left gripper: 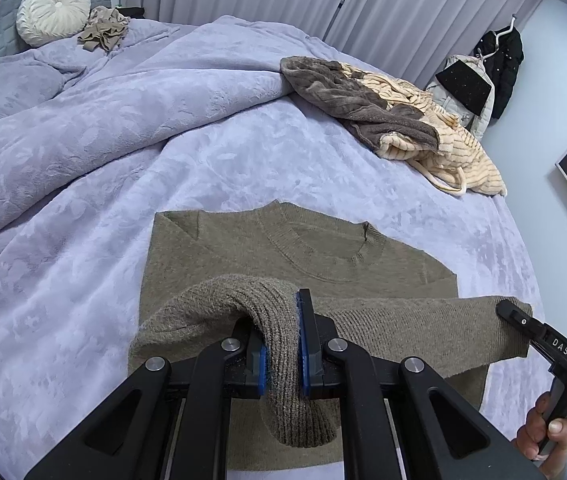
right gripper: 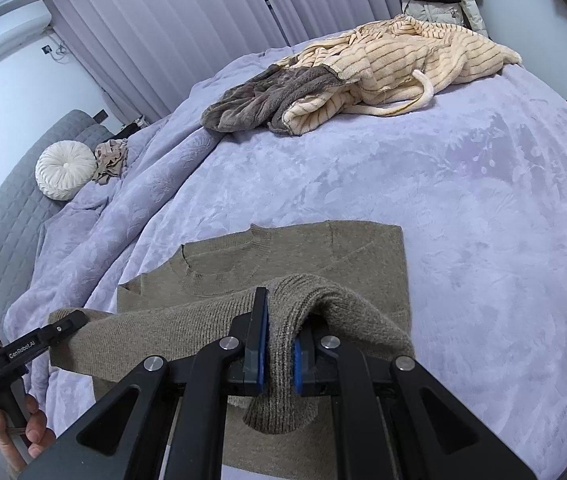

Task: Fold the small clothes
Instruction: 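Lower the hem onto the sweater near the collar with both grippers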

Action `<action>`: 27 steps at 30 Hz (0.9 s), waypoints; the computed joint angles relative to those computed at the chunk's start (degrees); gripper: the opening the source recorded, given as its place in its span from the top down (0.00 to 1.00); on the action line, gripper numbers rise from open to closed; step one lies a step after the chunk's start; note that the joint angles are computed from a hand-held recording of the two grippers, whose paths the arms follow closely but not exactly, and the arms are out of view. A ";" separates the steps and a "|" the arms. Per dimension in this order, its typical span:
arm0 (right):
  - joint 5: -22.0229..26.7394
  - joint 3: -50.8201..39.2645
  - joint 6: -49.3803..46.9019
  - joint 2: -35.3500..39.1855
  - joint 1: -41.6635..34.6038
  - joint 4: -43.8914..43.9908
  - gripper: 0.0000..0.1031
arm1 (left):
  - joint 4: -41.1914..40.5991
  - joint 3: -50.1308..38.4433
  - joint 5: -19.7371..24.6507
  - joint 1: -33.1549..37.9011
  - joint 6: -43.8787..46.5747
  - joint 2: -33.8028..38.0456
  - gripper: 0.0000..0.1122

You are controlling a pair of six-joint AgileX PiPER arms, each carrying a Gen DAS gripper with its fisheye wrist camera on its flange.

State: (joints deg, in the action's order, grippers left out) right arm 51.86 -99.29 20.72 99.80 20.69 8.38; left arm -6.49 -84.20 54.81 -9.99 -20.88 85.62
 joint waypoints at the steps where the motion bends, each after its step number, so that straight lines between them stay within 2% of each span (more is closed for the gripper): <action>1: 0.02 -0.17 0.01 0.45 -0.17 0.12 0.90 | -0.03 -0.19 -0.10 0.03 0.08 0.50 0.89; 27: 1.82 -7.37 -0.72 10.76 -2.74 1.43 0.90 | -2.87 -5.44 -1.34 1.54 3.50 12.55 0.89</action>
State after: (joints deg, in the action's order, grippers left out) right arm 53.68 -106.66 19.99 110.55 17.95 9.81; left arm -9.36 -89.64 53.47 -8.45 -17.38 98.17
